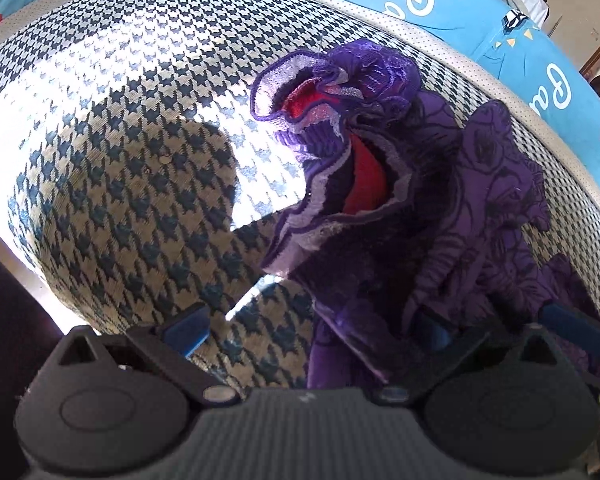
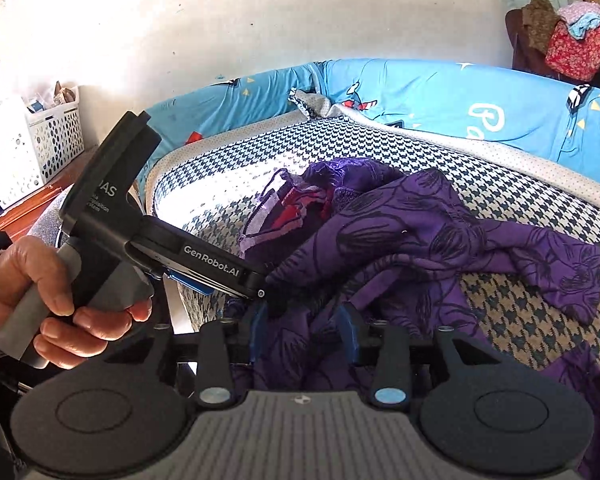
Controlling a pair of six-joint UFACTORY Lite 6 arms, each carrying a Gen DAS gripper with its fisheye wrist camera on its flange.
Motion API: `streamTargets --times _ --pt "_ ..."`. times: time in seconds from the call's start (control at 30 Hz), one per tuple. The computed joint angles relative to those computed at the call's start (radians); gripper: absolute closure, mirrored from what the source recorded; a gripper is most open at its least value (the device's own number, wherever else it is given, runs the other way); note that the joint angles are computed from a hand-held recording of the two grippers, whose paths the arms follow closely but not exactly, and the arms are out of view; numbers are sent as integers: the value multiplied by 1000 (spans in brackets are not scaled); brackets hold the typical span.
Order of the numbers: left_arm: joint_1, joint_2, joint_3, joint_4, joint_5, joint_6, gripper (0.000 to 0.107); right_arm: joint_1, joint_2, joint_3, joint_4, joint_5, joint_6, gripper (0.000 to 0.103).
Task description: Fold clothes
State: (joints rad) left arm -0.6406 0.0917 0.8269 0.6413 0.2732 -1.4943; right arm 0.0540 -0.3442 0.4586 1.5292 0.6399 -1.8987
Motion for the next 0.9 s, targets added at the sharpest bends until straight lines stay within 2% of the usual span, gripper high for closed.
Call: streamTargets --times 0.13,0.3,0.43,0.57,0.7,0.73,0.77,0.83,0.9 --pt "-15 -72 -43 -8 -28 30 4 -31 4 21 -23 -29 33 65" --pt "-54 -71 -3 -147 -38 148 4 -33 38 44 58 -90 30 64" --pt "-103 -16 48 -173 -16 161 4 11 69 61 129 -198 11 64" --pt "-125 64 88 -205 -24 180 4 -4 88 75 191 -194 -4 64" --pt "-164 125 136 -24 9 13 4 -7 90 77 254 -190 -39 63" --pt "-177 134 147 21 33 -27 8 -3 90 77 270 -192 -54 63" --pt "-185 140 154 52 50 -54 16 4 91 78 294 -196 -76 62" --pt "-172 132 136 59 34 -72 26 12 98 84 334 -200 -111 57" --pt "-148 112 101 58 -2 -93 31 20 111 96 380 -197 -146 53"
